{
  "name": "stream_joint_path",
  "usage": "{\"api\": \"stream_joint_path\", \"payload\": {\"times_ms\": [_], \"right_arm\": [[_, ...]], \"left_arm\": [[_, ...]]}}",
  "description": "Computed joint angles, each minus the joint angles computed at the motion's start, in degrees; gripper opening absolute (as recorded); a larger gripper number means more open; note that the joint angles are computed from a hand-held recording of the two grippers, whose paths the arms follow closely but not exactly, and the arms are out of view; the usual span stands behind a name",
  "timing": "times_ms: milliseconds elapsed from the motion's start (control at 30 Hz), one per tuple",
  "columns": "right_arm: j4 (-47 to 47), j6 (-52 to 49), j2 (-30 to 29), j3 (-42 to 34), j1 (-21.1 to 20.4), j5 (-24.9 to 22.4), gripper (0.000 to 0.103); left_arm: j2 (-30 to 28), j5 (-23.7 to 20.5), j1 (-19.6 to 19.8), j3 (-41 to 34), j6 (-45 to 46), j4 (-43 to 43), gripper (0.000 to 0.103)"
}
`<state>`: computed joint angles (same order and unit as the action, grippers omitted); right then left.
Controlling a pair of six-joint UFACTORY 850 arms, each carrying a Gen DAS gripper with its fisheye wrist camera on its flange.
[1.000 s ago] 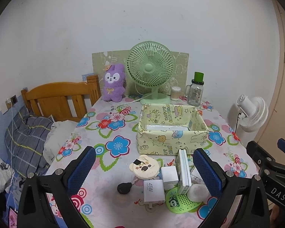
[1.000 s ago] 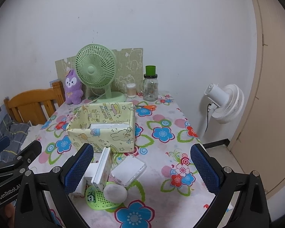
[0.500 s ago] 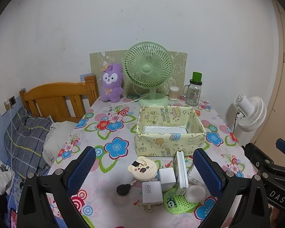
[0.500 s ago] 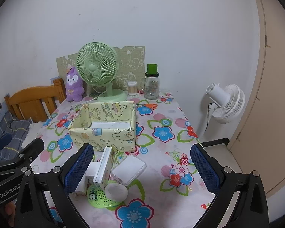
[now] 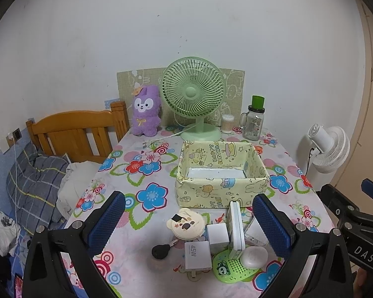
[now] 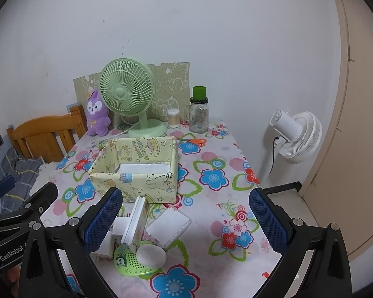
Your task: Organize rigid objects
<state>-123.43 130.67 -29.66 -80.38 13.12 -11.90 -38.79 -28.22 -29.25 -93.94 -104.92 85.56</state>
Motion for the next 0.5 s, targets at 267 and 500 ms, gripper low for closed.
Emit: {"api": "stream_joint_path", "payload": {"times_ms": [267, 500], "right_arm": [[-2.18, 1.91, -0.56, -0.53, -0.02, 0.02, 0.103], [-6.12, 5.66, -1.68, -1.63, -0.26, 0.86, 0.103]], "left_arm": [[-0.77, 0.03, 0.23, -1.01, 0.57, -0.36, 0.103], [-2.4, 0.53, 0.67, -2.98, 2.94, -2.24, 0.103]]}}
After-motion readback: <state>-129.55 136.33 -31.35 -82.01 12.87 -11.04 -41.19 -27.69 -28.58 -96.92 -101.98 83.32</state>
